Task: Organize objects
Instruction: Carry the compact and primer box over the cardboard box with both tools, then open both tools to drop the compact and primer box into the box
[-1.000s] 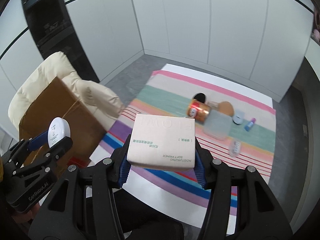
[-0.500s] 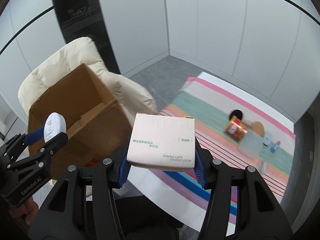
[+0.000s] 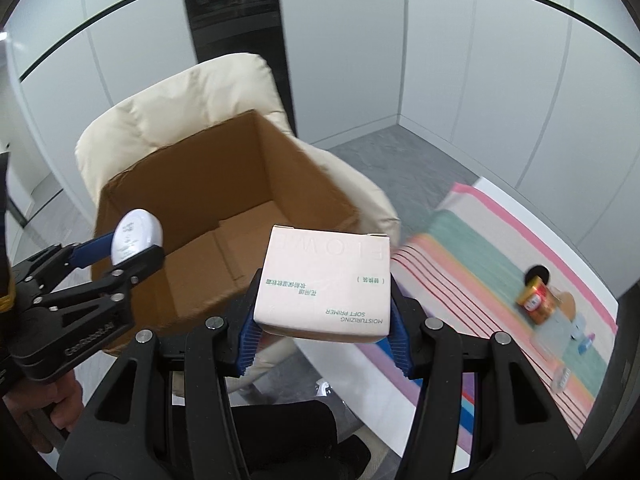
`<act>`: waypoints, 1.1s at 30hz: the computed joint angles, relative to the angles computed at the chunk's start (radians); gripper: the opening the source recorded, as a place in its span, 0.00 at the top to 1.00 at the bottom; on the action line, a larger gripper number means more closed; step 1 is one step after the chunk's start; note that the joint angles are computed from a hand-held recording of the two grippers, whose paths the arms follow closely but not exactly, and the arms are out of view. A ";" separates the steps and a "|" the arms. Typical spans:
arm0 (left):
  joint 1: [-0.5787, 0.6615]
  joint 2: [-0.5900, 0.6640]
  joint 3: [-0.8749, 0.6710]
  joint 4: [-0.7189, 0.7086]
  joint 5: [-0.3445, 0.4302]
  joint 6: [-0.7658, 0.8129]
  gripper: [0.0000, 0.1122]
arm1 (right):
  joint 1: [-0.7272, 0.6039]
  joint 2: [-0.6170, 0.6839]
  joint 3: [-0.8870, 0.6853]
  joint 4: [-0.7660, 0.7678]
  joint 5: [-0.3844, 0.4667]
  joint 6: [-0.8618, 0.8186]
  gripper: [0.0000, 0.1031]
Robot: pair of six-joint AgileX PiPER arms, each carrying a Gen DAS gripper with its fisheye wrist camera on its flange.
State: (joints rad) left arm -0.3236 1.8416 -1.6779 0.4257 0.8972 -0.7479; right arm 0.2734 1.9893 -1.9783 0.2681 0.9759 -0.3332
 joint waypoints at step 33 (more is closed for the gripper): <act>0.222 -0.319 0.418 0.164 -0.082 -0.183 0.08 | 0.259 0.192 -0.286 -0.160 0.043 0.186 0.03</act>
State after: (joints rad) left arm -0.1017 1.5227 -1.2603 0.5895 0.8151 -0.9309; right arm 0.5319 2.1811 -2.2641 0.1080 1.0187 -0.1469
